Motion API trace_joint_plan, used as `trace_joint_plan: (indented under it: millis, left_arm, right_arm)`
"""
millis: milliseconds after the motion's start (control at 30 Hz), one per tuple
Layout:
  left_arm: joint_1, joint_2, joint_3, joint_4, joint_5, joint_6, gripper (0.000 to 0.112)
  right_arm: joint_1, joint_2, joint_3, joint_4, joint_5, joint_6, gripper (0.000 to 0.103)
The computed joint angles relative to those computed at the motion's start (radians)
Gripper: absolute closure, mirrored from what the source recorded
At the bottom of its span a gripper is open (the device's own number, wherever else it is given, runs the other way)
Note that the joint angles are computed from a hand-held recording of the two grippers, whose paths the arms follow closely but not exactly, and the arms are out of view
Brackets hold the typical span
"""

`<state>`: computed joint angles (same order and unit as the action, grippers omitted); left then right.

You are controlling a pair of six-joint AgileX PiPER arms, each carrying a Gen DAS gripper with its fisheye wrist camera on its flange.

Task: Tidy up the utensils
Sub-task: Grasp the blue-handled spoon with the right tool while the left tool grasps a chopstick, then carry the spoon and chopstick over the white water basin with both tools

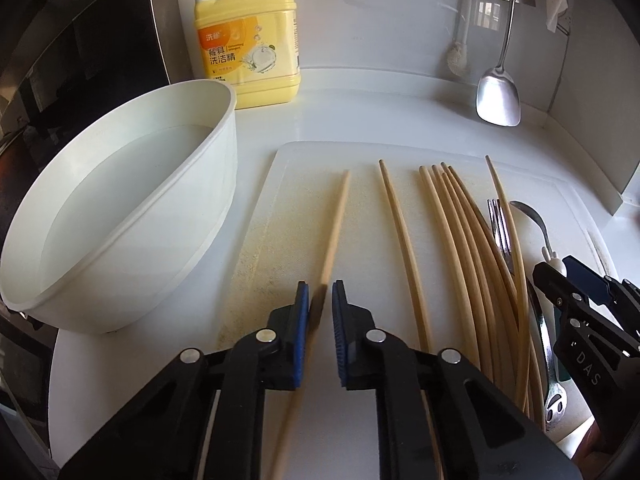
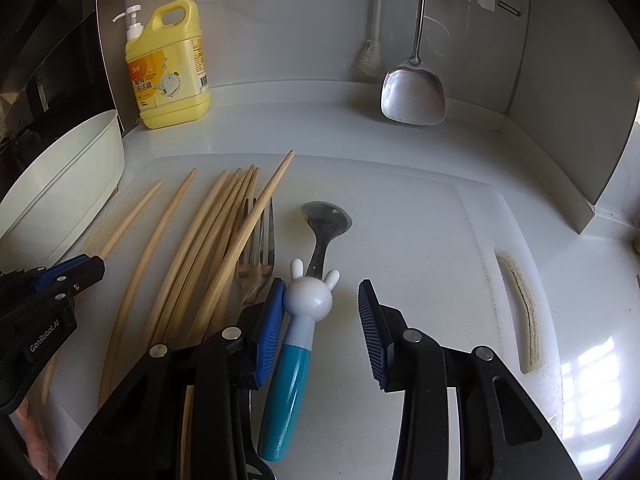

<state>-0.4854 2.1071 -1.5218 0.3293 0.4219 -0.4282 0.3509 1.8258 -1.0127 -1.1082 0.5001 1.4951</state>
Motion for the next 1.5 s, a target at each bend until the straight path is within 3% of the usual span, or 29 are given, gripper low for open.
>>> trace_joint_plan:
  millis: [33,67,600,767,967,1233,1500]
  left_arm:
    - [0.001,0.001,-0.005,-0.012,0.003,0.010,0.103]
    - [0.006,0.002,-0.009,-0.040,0.004,0.036,0.104]
    - [0.021,-0.051,0.029,-0.206,-0.011,0.153,0.105]
    - [0.019,-0.094,0.024,-0.215,0.020,0.151,0.105]
    - [0.037,-0.177,-0.007,-0.224,0.103,0.149,0.105]
    - [0.163,-0.280,-0.045,-0.288,0.216,0.229,0.105]
    - [0.400,-0.196,-0.224,-0.439,0.328,0.498,0.105]
  right_arm:
    - [-0.001,-0.001,0.002,-0.001,-0.007,-0.001,0.069]
    - [-0.005,-0.005,0.007,-0.002,-0.022,-0.006,0.078]
    - [-0.022,-0.081,0.092,-0.113,-0.095,0.129,0.081]
    - [-0.015,-0.127,0.077,-0.051,-0.086,0.045,0.081]
    - [0.015,-0.188,0.000,0.130,-0.044,-0.188,0.081]
    - [0.120,-0.137,-0.257,0.394,0.047,-0.516,0.081]
    - [0.237,0.192,-0.780,0.560,0.206,-0.673,0.081]
